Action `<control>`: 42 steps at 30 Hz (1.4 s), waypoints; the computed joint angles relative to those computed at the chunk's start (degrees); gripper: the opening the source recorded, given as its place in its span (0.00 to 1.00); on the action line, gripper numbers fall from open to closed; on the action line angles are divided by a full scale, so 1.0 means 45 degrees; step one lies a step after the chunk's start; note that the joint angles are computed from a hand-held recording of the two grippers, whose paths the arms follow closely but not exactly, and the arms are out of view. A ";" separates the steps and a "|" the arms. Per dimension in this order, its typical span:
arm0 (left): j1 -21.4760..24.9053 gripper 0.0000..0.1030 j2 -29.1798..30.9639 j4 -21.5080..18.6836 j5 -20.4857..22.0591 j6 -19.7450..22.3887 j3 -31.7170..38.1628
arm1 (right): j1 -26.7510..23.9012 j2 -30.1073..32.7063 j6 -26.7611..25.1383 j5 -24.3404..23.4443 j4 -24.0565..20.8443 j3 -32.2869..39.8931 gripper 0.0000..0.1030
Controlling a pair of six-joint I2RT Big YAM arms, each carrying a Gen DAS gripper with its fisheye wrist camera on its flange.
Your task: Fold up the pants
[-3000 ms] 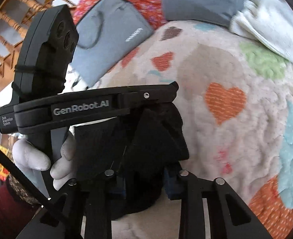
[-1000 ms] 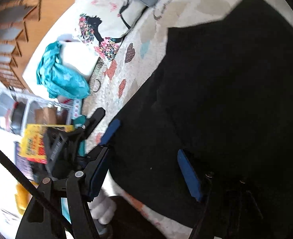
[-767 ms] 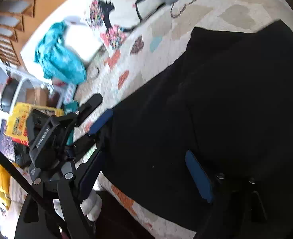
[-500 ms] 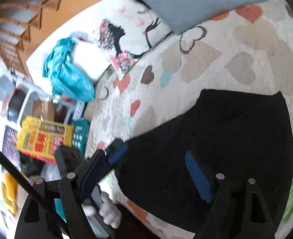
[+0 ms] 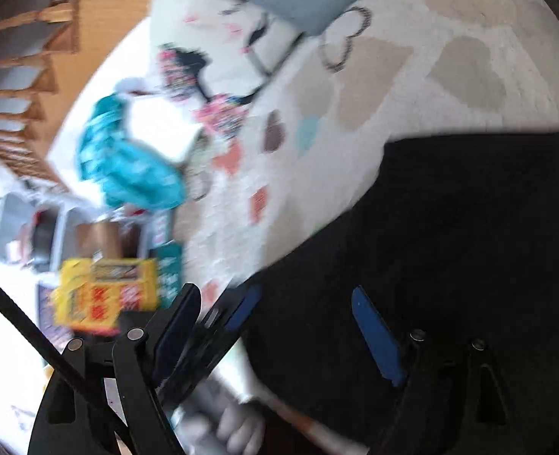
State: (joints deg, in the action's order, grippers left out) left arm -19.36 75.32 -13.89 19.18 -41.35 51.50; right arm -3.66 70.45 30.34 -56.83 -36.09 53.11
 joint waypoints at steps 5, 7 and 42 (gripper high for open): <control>0.0722 0.51 -0.0174 0.0767 0.0821 -0.1084 -0.0453 | -0.0459 -0.0280 -0.0803 -0.1016 -0.0616 -0.1731 0.80; 0.0944 0.51 -0.0473 0.0649 0.0631 -0.1215 -0.0588 | -0.0674 -0.0452 -0.0115 -0.1354 0.0722 -0.2364 0.73; 0.0395 0.49 -0.3044 -0.1915 0.0408 -0.0640 -0.3157 | 0.8042 0.9943 -0.5694 1.0646 -1.2819 1.2552 0.94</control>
State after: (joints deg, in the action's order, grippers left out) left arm -17.58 61.62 -22.51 21.01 -44.23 37.30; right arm 32.53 115.19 4.72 -8.92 -93.78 109.59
